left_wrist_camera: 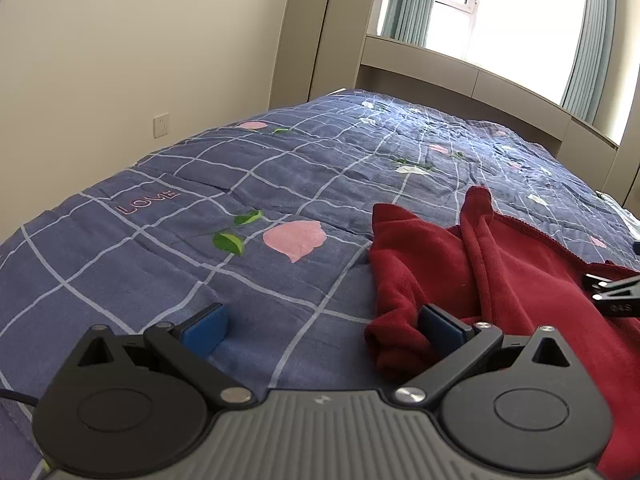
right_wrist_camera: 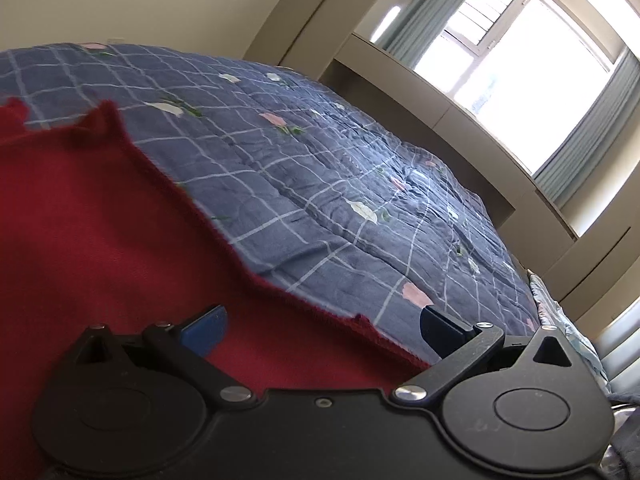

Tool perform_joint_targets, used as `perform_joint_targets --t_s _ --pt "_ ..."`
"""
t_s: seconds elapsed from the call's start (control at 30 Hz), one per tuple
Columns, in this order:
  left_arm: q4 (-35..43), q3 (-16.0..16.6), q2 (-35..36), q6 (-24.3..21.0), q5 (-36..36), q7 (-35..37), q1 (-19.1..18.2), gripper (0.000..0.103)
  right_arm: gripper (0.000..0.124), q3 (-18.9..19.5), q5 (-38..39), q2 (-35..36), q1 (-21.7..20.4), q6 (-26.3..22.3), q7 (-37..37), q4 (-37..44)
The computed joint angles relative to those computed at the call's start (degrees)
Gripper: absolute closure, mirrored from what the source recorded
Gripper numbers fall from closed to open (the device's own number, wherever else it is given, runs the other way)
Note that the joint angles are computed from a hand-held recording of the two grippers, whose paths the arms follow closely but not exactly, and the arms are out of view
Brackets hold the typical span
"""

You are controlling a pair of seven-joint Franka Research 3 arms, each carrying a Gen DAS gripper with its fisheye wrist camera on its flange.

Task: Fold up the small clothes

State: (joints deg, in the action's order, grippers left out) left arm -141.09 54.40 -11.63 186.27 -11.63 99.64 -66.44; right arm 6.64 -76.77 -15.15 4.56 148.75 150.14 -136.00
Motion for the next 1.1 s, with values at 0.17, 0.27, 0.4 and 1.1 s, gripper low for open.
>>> perform_joint_targets --t_s 0.17,0.27,0.4,1.1 --pt "0.02 -0.85 0.23 -0.08 0.04 0.04 0.89 0.000 0.022 1.95 10.73 -7.50 2.08 -1.73 -8.44 -5.55" --pt "-0.01 -0.80 0.11 -0.09 -0.17 0.17 0.78 0.000 0.022 4.57 15.66 -11.13 1.83 -3.41 -8.25 -8.10" --pt "0.02 -0.92 0.13 -0.13 -0.27 0.27 0.89 0.000 0.022 7.94 19.14 -15.26 0.72 -4.18 -5.08 -11.03" --pt "0.01 -1.05 0.10 -0.16 -0.76 0.80 0.93 0.000 0.021 17.46 32.09 -26.39 -11.76 12.51 1.28 -23.41"
